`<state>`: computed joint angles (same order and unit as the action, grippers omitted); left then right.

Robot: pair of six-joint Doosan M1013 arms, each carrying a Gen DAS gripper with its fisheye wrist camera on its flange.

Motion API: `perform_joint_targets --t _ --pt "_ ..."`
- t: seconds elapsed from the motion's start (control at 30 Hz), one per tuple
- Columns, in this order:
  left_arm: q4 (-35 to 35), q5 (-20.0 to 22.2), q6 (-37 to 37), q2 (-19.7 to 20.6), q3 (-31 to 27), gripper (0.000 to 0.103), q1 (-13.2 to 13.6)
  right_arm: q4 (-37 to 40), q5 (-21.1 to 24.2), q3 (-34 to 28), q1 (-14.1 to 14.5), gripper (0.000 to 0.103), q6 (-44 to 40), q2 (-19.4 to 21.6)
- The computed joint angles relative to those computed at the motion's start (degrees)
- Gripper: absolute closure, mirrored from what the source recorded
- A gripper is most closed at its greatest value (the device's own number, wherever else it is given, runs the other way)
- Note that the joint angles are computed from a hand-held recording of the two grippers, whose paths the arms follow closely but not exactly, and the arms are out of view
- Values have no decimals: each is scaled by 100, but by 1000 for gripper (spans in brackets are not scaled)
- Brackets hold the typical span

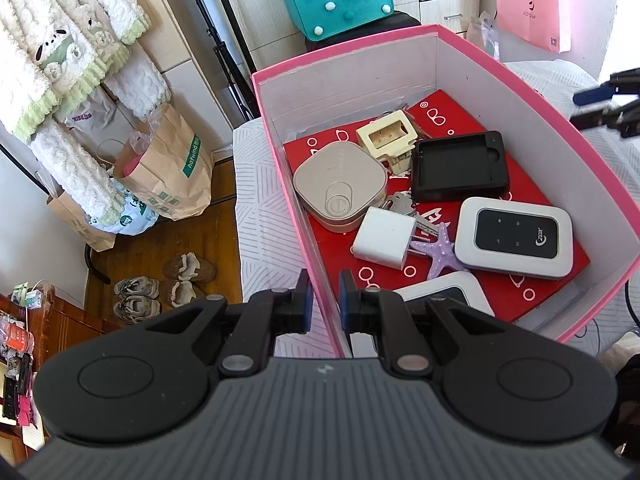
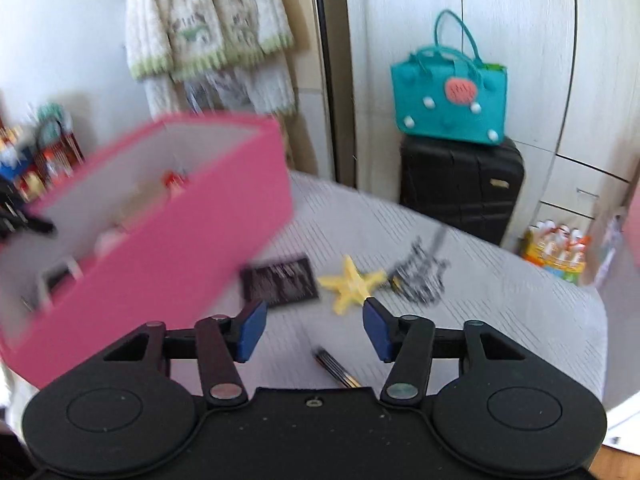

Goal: Organize rigid objects
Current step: 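Move the right gripper back to the AA battery on the table, then grasp the AA battery and drop it into the pink box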

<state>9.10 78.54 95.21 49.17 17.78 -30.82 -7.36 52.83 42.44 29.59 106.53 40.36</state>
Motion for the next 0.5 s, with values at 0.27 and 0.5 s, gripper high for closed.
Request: perform_joint_targets --t 0.27,0.5 --pt "-40 46 -14 33 -76 91 6 41 81 327 -62 77 -101 -55" --pt "-48 67 -29 45 -105 91 8 -118 47 305 -8 92 -35 -39"
